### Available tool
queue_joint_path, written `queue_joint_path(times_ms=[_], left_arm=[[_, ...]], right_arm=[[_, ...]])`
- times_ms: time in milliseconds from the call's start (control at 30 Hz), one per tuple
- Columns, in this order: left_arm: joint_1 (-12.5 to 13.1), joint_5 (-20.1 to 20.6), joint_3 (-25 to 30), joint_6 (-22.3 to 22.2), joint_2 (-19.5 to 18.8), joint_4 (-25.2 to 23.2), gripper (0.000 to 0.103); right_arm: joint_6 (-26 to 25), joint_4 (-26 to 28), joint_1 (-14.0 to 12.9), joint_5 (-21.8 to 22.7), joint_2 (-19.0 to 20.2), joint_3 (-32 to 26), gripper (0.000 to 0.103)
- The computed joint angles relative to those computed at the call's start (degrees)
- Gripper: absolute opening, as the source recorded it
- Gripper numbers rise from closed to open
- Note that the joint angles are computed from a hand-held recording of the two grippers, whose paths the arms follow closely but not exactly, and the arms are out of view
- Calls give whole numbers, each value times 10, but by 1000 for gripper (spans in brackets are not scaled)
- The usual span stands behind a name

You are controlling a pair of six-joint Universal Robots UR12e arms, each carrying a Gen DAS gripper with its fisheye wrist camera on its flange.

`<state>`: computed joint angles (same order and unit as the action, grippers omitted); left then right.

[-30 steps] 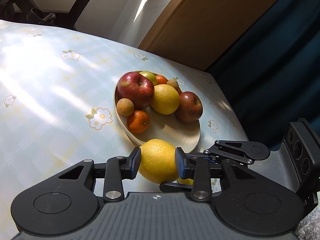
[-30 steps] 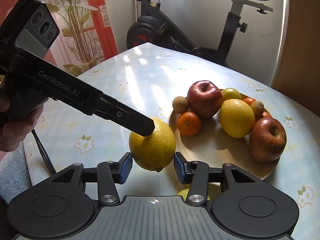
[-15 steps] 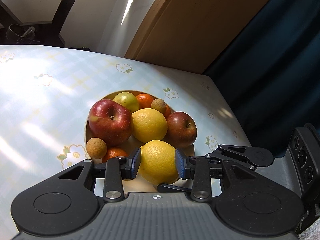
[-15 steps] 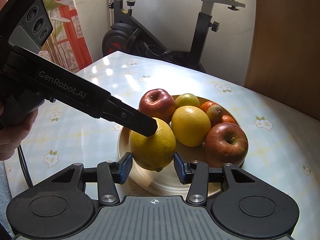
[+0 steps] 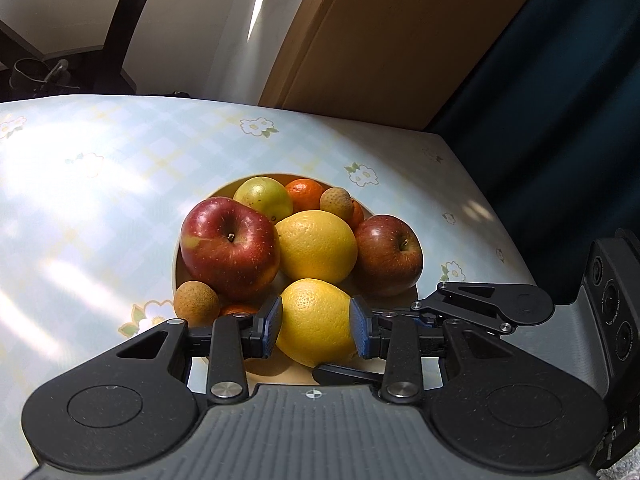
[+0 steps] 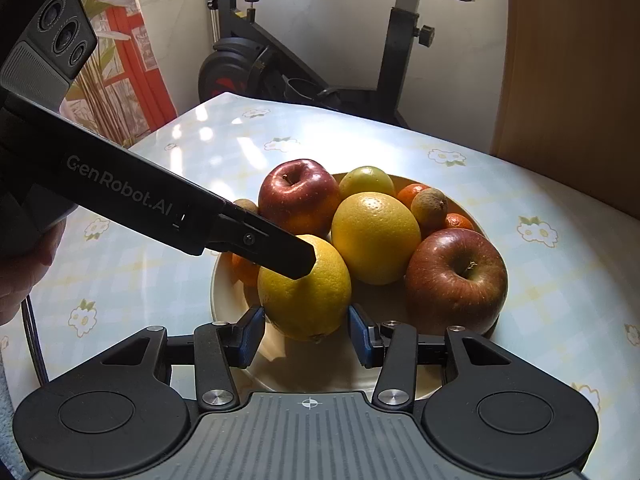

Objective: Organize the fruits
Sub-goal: 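Carry the grapefruit over the plate and open both tools, then withdraw both tools from the plate toward the green apples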

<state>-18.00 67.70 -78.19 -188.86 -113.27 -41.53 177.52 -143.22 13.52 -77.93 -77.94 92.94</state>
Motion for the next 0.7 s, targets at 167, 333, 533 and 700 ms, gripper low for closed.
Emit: queue_joint_path(times_ms=[167, 333, 533, 700], left_arm=[[1, 4, -3, -7, 2, 5, 38], [1, 15, -10, -9, 7, 18, 38], [-1, 38, -28, -9, 23, 42, 38], [-5, 78, -49, -15, 41, 66, 38]], right_arm=[[6, -7, 0, 0, 1, 2, 43], [14, -15, 7, -19, -1, 4, 44], [30, -39, 10, -27, -11, 16, 45], [55, -55, 13, -44, -27, 31, 45]])
